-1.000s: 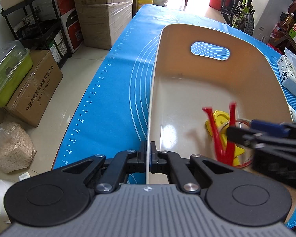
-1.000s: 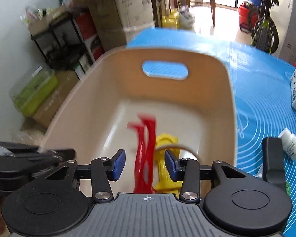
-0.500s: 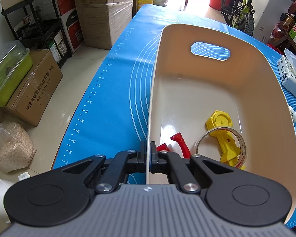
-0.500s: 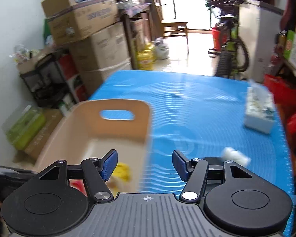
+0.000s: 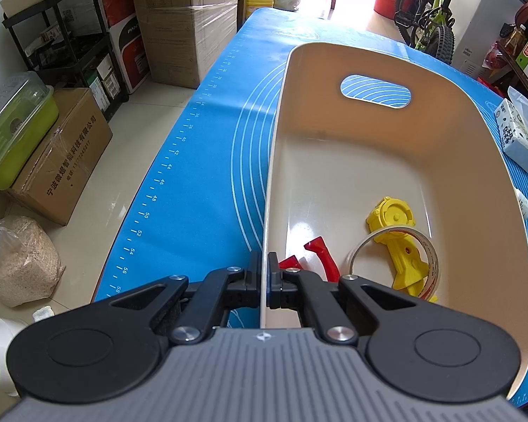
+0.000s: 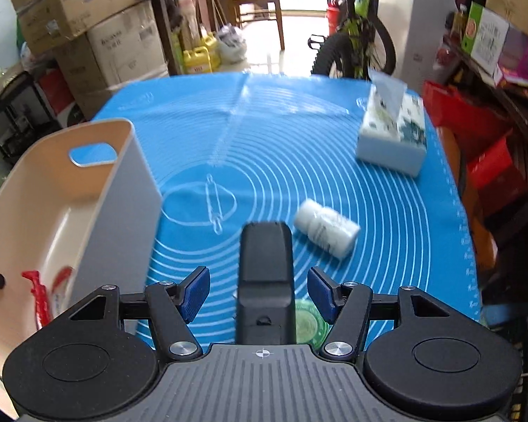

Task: Organize rigid objects
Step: 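Grasp the black stapler-like object with the right gripper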

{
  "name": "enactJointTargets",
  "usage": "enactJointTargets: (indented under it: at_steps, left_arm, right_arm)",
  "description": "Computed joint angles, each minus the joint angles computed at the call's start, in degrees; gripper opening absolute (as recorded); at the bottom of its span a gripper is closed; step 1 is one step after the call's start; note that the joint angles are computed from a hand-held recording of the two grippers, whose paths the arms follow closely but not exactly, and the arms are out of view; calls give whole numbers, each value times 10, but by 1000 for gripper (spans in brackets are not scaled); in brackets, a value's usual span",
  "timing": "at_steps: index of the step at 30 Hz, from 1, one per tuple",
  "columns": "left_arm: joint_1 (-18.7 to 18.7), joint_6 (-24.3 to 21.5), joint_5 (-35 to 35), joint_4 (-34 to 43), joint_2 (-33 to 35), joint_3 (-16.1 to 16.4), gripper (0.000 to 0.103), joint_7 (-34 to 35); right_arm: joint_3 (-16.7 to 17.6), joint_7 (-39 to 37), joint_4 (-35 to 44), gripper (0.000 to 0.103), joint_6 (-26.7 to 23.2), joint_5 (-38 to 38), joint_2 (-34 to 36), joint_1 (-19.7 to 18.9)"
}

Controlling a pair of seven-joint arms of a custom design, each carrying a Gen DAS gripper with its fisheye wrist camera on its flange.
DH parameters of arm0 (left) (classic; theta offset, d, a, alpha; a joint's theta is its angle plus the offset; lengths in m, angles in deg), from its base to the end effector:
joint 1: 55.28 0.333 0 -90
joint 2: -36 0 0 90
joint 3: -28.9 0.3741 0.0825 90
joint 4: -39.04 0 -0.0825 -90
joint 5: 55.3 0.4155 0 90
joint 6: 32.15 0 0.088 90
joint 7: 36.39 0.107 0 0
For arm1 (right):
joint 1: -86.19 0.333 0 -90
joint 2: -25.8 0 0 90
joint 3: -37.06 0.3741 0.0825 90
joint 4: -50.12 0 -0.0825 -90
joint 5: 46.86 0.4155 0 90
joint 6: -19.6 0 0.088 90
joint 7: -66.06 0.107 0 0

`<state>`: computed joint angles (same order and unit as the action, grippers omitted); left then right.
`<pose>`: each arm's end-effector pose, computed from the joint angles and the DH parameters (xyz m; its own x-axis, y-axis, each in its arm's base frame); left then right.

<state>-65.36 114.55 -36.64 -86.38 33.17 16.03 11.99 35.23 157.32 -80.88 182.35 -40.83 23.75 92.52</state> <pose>0.5337 -0.2329 0.4933 0.0799 -0.9962 0.0349 -0.8834 -0.0869 -0.4605 0.5752 0.0396 0.4726 -0.0061 -0.9955 -0.0950 -0.8331 0.0576 -0.5501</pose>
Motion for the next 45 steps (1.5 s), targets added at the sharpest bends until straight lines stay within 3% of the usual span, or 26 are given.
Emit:
enactJointTargets:
  at_steps: [9, 18, 21, 25, 34, 39, 45]
  left_arm:
    - [0, 0, 0, 0, 0, 0, 4, 0]
    - [0, 0, 0, 0, 0, 0, 4, 0]
    - [0, 0, 0, 0, 0, 0, 4, 0]
    - [0, 0, 1, 0, 0, 0, 4, -1]
    - [-1, 1, -1, 0, 0, 0, 4, 0]
    - [0, 1, -1, -1, 0, 0, 4, 0]
    - [0, 1, 0, -1, 0, 0, 4, 0]
  right_arm:
    - [5, -50, -10, 69, -1, 40, 19, -1]
    - [9, 19, -23, 67, 34, -49, 36, -4]
    - [9, 38, -24, 54, 44, -73, 37, -6]
    - [10, 49, -33, 53, 59, -92, 34, -7]
    - [-4, 211, -55, 54, 108, -280, 31, -10]
    - [-14, 361, -57, 53, 122, -431, 25, -18]
    - [-12, 435, -56, 53, 139, -503, 17, -34]
